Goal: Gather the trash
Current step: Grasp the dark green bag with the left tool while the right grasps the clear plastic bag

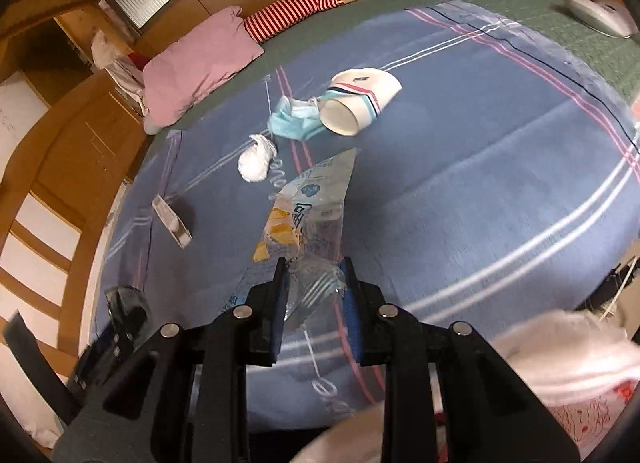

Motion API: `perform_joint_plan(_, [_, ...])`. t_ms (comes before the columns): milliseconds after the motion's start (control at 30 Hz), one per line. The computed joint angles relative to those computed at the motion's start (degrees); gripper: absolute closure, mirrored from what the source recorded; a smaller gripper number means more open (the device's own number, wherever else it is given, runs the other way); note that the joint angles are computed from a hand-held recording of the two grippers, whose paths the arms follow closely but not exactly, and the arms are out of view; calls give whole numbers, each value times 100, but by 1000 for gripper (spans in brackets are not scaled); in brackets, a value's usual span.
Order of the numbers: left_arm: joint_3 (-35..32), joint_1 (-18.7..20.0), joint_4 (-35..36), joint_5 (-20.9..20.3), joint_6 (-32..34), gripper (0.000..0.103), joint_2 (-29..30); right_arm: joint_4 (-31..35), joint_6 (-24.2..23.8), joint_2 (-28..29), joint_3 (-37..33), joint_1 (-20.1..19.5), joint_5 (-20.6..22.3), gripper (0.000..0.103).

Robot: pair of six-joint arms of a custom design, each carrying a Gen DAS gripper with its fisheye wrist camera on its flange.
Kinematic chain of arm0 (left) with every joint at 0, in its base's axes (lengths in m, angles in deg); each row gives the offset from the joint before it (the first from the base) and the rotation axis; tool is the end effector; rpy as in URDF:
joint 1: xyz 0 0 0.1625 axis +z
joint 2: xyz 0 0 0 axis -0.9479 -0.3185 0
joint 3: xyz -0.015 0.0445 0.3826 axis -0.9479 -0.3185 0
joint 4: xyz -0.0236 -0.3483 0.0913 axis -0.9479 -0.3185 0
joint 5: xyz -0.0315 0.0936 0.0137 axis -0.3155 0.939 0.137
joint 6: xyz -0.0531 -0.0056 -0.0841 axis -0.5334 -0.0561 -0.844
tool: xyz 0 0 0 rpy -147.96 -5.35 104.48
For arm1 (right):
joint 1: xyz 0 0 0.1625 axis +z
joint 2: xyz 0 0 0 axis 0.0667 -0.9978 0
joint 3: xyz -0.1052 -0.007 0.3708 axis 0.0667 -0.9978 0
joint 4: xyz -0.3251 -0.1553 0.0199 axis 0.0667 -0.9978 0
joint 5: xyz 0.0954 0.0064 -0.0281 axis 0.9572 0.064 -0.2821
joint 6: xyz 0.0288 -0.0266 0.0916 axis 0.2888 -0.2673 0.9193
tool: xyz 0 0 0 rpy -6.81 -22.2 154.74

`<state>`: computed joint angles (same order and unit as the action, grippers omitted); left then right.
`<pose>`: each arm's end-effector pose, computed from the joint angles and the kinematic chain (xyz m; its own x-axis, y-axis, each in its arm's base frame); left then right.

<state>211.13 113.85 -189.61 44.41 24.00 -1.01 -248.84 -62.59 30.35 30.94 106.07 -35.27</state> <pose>-0.1146 -0.4163 0.2596 -0.6346 -0.4219 -0.6476 0.3409 0.5992 -0.7244 0.2947 -0.5166 0.0993 -0.9318 -0.2094 0.2966 -0.3208 0.8573 -0.4026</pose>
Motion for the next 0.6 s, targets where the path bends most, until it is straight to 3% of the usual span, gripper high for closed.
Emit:
perform_joint_plan(167, [-18, 83, 300, -100, -432, 51, -166, -85, -57, -72, 131, 87, -111, 76])
perform_joint_plan(600, [-93, 112, 472, -129, -500, 51, -150, -196, -377, 34, 259, 306, -359, 76])
